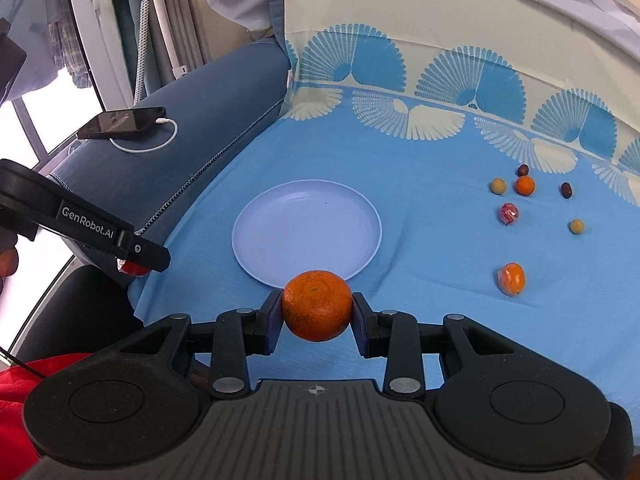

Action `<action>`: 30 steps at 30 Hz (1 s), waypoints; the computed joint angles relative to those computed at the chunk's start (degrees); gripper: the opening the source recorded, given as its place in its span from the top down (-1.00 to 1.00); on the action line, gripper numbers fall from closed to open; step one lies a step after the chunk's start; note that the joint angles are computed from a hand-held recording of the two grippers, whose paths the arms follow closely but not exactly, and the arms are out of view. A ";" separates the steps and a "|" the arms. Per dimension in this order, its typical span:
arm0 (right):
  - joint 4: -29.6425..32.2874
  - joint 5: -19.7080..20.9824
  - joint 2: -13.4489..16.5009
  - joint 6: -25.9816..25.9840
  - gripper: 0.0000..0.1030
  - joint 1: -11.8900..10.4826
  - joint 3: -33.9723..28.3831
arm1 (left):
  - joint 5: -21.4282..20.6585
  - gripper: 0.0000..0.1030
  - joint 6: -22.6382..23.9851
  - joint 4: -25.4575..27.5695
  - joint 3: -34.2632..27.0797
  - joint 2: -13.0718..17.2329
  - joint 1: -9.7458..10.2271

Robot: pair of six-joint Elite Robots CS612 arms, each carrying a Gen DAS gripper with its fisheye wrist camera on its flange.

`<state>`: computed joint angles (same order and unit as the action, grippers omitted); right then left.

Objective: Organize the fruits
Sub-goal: 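Carry both fruits to the white plate and open both tools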

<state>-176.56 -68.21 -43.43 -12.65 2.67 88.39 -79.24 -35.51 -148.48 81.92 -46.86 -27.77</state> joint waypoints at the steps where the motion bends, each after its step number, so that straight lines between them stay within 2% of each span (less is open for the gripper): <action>1: -0.07 -0.01 -0.04 -0.08 0.28 -0.02 0.06 | -0.02 0.33 -0.01 -0.19 0.12 -0.07 -0.01; 19: 1.68 -0.53 0.72 0.19 0.27 0.20 -1.36 | -1.28 0.33 -0.58 1.26 -2.09 1.38 0.77; 30: 4.23 -1.99 3.66 0.22 0.28 1.22 -6.33 | -1.43 0.33 0.14 2.85 -7.57 4.80 1.99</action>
